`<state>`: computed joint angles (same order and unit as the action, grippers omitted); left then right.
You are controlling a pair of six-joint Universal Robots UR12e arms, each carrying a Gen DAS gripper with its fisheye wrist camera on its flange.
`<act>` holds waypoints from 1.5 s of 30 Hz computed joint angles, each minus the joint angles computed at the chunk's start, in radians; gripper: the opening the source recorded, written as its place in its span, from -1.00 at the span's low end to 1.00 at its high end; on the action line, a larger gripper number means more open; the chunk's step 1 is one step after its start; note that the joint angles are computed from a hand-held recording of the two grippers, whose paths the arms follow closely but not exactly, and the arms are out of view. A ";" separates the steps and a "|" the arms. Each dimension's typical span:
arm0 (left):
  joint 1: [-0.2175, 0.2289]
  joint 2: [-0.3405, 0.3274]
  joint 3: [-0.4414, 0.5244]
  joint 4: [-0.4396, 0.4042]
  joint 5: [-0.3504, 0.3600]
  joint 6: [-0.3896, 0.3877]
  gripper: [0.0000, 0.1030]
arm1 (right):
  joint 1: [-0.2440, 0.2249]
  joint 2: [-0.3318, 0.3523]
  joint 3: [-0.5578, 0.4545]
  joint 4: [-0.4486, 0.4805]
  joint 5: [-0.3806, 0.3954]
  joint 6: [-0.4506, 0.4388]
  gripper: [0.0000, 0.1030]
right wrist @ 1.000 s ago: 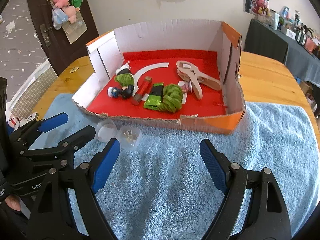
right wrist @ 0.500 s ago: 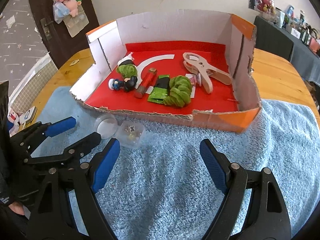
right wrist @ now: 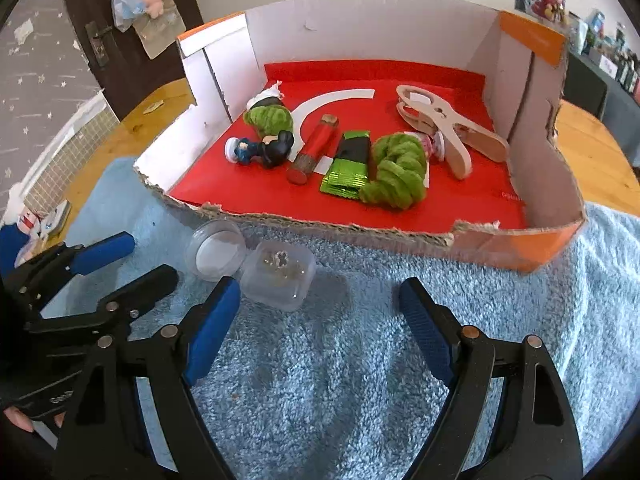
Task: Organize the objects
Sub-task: 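Move left gripper to round clear container while right gripper approaches square clear box, then close left gripper on round container while right gripper closes on square box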
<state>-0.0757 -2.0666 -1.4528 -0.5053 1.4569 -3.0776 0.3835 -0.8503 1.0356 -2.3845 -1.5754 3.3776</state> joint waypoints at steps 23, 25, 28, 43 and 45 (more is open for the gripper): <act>-0.013 -0.030 0.032 -0.005 -0.073 0.110 0.03 | 0.007 0.007 -0.004 -0.022 -0.061 -0.048 -0.18; -0.015 -0.032 0.037 -0.005 -0.072 0.118 0.03 | 0.007 0.005 -0.001 -0.021 -0.067 -0.050 -0.22; -0.017 -0.040 0.052 -0.019 -0.076 0.123 0.03 | 0.002 -0.002 0.010 -0.024 -0.051 -0.038 -0.22; -0.023 -0.042 0.062 -0.044 -0.066 0.103 -0.18 | -0.009 -0.030 0.048 -0.036 -0.001 -0.006 -0.22; -0.021 -0.038 0.057 -0.039 -0.075 0.098 -0.18 | -0.010 -0.034 0.054 -0.040 0.004 -0.002 -0.22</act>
<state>-0.0971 -2.1044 -1.3960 -0.5443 1.3817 -2.9797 0.3732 -0.8842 1.0895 -2.4245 -1.5714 3.3751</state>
